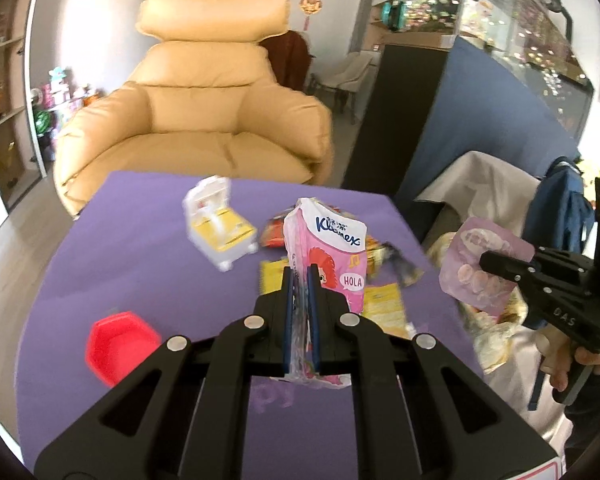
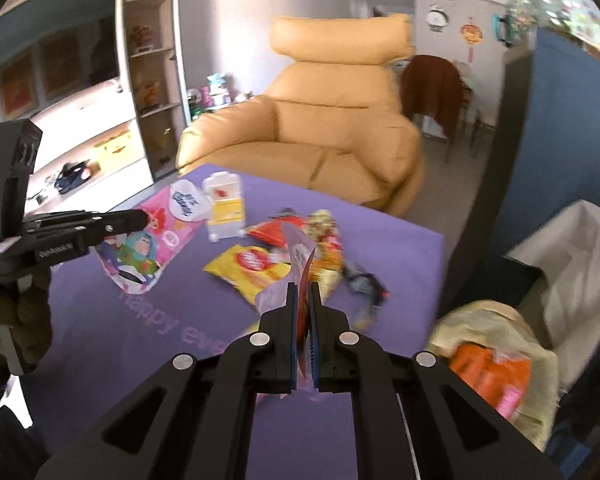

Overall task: Collect trash
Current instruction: 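Carry the Kleenex pack and pink bag over the yellow trash bag and open both tools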

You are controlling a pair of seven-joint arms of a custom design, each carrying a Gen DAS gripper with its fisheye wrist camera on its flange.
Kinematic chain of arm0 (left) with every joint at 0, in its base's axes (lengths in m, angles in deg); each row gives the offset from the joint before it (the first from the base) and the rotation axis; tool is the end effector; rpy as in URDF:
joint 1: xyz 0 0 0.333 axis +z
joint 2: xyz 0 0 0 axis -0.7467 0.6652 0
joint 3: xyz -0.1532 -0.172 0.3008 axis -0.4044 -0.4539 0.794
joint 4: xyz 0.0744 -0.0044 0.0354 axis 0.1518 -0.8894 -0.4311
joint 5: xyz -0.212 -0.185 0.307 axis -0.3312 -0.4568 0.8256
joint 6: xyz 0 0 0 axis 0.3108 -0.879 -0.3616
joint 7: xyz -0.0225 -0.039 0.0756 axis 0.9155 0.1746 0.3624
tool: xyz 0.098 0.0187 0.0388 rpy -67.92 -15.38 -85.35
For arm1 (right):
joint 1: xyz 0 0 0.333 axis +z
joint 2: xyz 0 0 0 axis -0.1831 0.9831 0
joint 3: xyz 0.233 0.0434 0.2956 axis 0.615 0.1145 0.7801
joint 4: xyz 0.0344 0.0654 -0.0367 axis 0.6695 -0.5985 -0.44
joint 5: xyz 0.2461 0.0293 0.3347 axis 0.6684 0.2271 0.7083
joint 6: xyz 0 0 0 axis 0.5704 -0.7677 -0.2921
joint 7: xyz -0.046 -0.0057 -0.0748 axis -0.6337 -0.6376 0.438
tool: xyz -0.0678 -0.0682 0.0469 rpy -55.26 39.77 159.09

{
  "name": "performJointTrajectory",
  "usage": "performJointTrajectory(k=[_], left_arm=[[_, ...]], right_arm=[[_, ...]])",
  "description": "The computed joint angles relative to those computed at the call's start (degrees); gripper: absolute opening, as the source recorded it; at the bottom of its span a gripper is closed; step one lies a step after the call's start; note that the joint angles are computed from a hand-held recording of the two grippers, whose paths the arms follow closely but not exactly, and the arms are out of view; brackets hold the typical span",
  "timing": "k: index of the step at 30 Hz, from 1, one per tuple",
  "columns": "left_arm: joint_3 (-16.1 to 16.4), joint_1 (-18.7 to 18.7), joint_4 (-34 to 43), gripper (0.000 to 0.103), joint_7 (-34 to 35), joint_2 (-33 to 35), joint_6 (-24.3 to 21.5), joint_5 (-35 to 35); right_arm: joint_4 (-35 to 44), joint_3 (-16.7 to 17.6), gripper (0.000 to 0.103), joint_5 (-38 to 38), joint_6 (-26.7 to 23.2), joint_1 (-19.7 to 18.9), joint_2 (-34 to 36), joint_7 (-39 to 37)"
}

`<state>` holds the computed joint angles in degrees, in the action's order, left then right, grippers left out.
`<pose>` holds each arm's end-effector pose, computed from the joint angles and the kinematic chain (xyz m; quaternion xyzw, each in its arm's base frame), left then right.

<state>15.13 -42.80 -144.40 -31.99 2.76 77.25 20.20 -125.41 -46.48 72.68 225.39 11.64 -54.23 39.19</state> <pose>0.3545 -0.2238 0.5434 -0.7296 0.5208 -0.3355 0.2895 0.4791 0.1555 0.5465 -0.8557 0.2911 -0.1265 0.4087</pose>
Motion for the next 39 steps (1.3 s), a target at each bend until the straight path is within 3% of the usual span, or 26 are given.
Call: performJointTrajectory(k=[7, 14, 19, 20, 21, 23, 28, 31, 36, 39], left_arm=[[-1.9, 0.2, 8.2, 0.007, 1.3, 12.1, 5.1, 2.3], [-1.7, -4.3, 21.6, 0.007, 1.6, 31.1, 7.6, 8.9], [0.1, -9.6, 33.0, 0.007, 6.2, 45.4, 10.2, 6.8], [0.9, -10.7, 34.5, 0.012, 6.6, 47.1, 10.4, 6.7], [1.6, -11.7, 35.9, 0.025, 7.2, 48.7, 10.4, 6.3], [1.5, -12.3, 38.5, 0.039, 10.0, 51.8, 10.9, 3.5], [7.1, -16.7, 38.2, 0.041, 9.7, 50.8, 9.6, 1.2], [13.5, -21.5, 35.7, 0.043, 5.8, 47.7, 8.5, 3.5], [21.3, -27.7, 30.1, 0.043, -2.0, 41.9, 5.8, 10.0], [22.1, -27.4, 25.5, 0.045, -10.4, 37.4, 4.3, 18.0]], right_arm=[[-0.6, -2.6, 0.007, 0.4, 2.5, -3.4, 0.2, -0.6], [0.6, -4.8, 0.007, 0.2, 8.4, -7.0, 2.8, -1.3], [2.7, -5.8, 0.007, 1.8, 10.3, -9.8, 5.3, -2.1], [3.1, -5.9, 0.007, 2.0, 10.1, -10.3, 5.8, -2.1], [3.5, -5.9, 0.007, 2.2, 9.8, -10.9, 6.4, -1.9], [3.8, -5.5, 0.007, 2.2, 9.5, -12.0, 7.3, -1.2], [4.8, -4.4, 0.007, 3.3, 5.3, -14.1, 10.1, -0.4], [6.7, -2.8, 0.007, 1.7, 1.9, -15.0, 13.4, 3.0], [11.2, 0.2, 0.007, -12.9, 0.3, -16.1, 21.5, 19.5], [12.5, 1.3, 0.007, -19.6, -0.1, -16.9, 24.1, 27.0]])
